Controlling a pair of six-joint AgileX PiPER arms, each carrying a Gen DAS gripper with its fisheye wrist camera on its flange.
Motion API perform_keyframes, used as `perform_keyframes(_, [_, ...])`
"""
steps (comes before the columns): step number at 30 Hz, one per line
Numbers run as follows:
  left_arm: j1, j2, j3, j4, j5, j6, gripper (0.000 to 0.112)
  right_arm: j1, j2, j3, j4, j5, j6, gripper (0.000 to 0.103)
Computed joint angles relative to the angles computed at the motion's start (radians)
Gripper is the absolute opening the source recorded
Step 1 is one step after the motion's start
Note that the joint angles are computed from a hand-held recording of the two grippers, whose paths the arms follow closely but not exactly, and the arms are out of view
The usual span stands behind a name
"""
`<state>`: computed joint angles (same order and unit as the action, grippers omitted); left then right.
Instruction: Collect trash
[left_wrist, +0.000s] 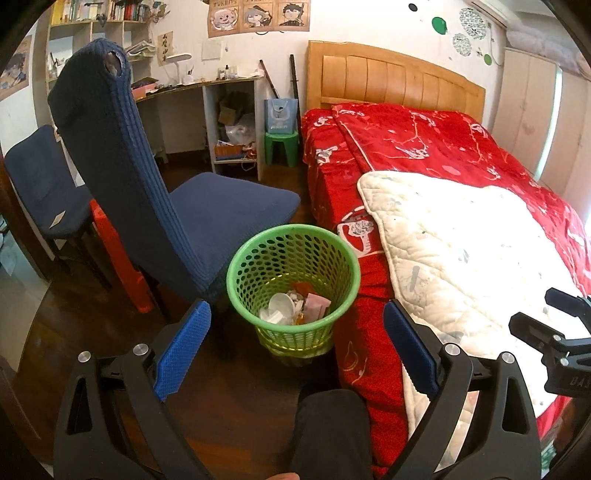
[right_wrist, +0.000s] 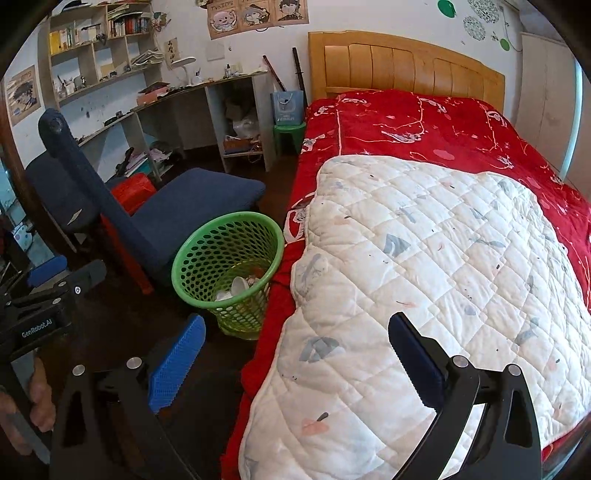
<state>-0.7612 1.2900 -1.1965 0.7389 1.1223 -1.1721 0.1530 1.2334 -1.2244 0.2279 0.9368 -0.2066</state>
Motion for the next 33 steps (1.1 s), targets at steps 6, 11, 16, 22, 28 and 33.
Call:
perform_keyframes(6, [-0.029,0.005,-0.016,0.020,0.025,-0.020,0.093,-0.002,-0.021,0.004,-0.016,-0.001,0.012,0.096])
perform_keyframes(11, [-0.045,0.011,-0.024,0.022,0.029,-0.025,0.093,-0.023,-0.037,0.011,-0.013,0.003,0.005,0.096])
perform_keyframes(16, [-0.051,0.025,-0.042,0.020,0.027,-0.021,0.093,-0.034,-0.051,0.020,-0.024,0.008,0.011,0.096])
perform_keyframes(22, [-0.072,0.039,-0.064,0.029,0.042,-0.024,0.093,-0.052,-0.061,0.026,-0.019,0.009,0.006,0.096])
perform_keyframes(28, [-0.084,0.044,-0.072,0.036,0.050,-0.026,0.093,-0.066,-0.071,0.027,-0.009,0.011,0.000,0.096])
perform_keyframes(33, [-0.091,0.046,-0.080,0.050,0.058,-0.033,0.093,-0.065,-0.080,0.022,-0.009,0.015,0.003,0.096])
